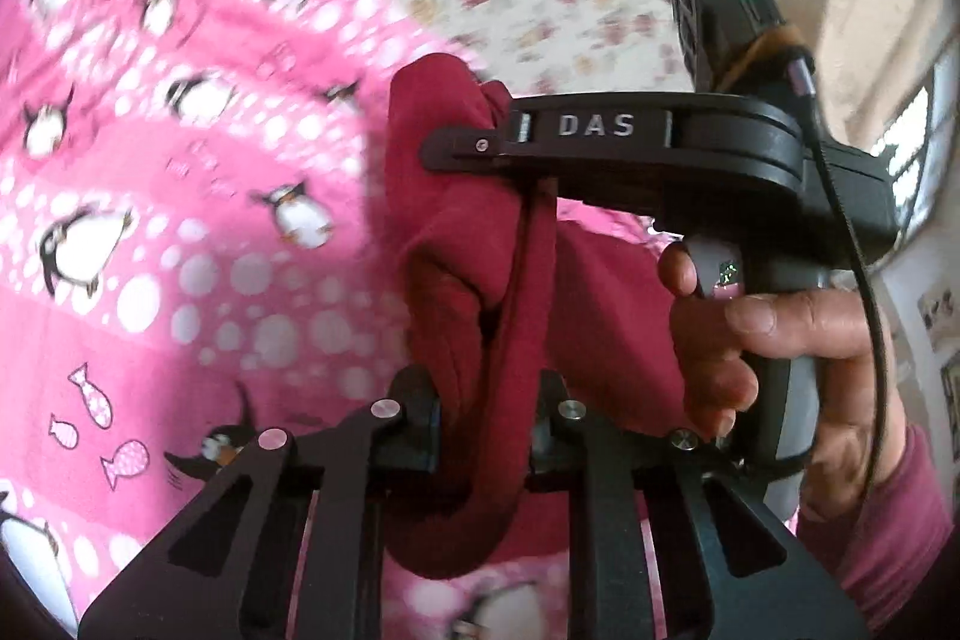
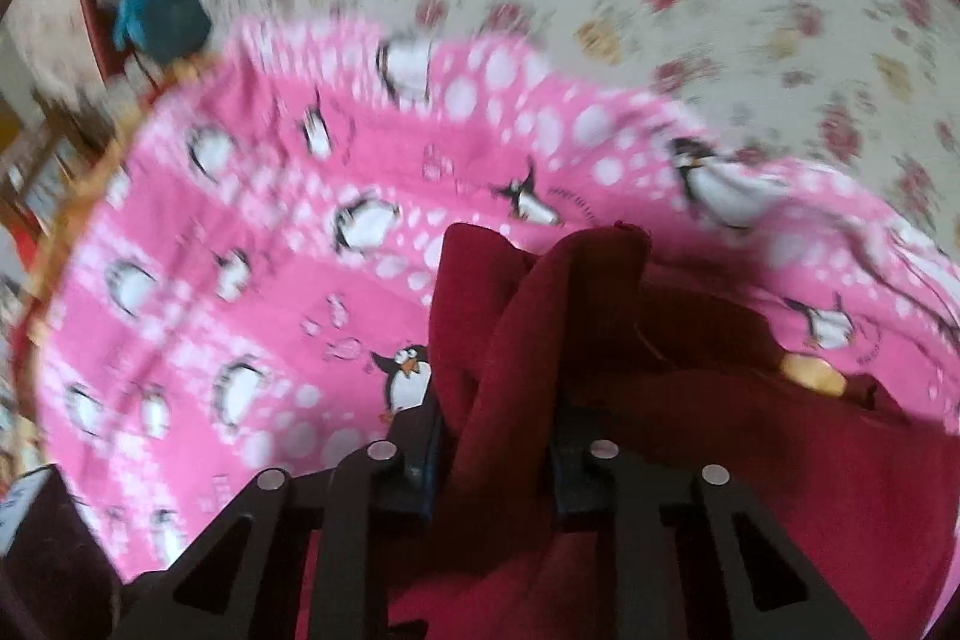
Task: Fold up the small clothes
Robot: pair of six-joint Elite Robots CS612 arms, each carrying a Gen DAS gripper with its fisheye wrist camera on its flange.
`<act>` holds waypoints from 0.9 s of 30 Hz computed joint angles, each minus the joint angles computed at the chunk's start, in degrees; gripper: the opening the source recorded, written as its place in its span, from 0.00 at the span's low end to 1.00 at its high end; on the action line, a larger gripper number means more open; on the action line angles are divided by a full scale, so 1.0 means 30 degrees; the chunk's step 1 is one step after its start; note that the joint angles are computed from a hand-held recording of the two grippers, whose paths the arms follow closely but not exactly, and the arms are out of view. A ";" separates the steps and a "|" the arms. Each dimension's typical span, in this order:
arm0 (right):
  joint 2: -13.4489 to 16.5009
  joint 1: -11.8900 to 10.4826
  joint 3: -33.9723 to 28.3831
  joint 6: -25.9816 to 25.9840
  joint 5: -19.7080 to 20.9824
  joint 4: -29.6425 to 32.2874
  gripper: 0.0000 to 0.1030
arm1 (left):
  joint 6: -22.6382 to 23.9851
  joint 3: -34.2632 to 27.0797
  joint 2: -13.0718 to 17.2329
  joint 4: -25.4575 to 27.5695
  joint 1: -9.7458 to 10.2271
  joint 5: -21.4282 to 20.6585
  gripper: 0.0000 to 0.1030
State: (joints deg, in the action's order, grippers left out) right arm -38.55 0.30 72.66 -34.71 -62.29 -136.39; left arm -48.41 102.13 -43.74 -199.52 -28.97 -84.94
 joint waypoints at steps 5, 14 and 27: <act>-0.0912 -0.1278 0.0566 0.0067 0.2789 0.0705 0.21 | 0.1954 -0.0464 -0.0590 0.0956 -0.0817 0.0412 0.16; -0.1626 -0.3654 0.1267 0.0656 0.3847 0.0148 0.18 | 0.4409 -0.4019 0.0396 0.3961 -0.1803 -0.0654 0.16; 0.0221 -0.4993 0.0244 0.4917 0.0830 -0.0682 0.18 | 0.5065 -0.7692 0.2546 0.7844 -0.2426 -0.2644 0.33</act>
